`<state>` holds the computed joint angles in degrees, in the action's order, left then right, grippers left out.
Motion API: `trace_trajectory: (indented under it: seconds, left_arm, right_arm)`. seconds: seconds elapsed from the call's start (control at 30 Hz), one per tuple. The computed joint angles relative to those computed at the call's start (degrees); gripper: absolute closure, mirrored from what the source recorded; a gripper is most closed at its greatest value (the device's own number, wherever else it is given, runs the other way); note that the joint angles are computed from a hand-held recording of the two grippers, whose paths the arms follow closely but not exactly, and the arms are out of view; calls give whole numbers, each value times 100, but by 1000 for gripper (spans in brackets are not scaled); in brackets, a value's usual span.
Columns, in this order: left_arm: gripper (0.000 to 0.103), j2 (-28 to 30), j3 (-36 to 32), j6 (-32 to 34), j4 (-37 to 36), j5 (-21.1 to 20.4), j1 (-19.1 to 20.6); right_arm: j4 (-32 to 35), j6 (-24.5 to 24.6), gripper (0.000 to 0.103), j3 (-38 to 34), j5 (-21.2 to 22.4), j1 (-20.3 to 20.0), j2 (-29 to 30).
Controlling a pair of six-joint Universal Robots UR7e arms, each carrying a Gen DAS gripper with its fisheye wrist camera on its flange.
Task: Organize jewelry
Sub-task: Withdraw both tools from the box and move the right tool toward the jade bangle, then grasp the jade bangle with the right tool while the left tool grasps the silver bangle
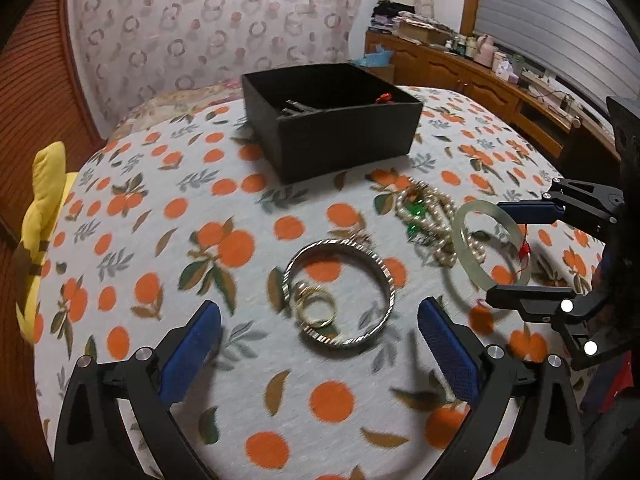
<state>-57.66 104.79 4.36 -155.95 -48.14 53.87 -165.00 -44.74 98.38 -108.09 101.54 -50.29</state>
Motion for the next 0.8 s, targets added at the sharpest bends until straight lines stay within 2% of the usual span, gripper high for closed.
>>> trace_trajectory:
  seconds: [0.1,0.13,0.2,0.37,0.47,0.5,0.8]
  left_arm:
    - [9,83,-99,32,35,-48,4]
    - [16,99,-125,26,67,-65,9]
    - [24,145,-204,-23,185,-61,12]
    - [29,254,-301,15,200,76,8]
    - [40,279,-284,85,116,162,-15]
    - [47,273,-263,120,78,166,-25]
    - [47,116,-50,136,-318,144,-105]
  right_arm:
    - [-59,16,29,61,53,-27,-92]
    - [-82,15,29,73,58,-35,-110]
    - [-138,21,29,106,54,-54,-149]
    - [-170,47,29,134,65,-92,-191]
    - [-175,51,29,147,82,-101,-204]
    - [-173,50,29,149,87,-104,-208]
    - [-222,67,29,148,164,-100,-240]
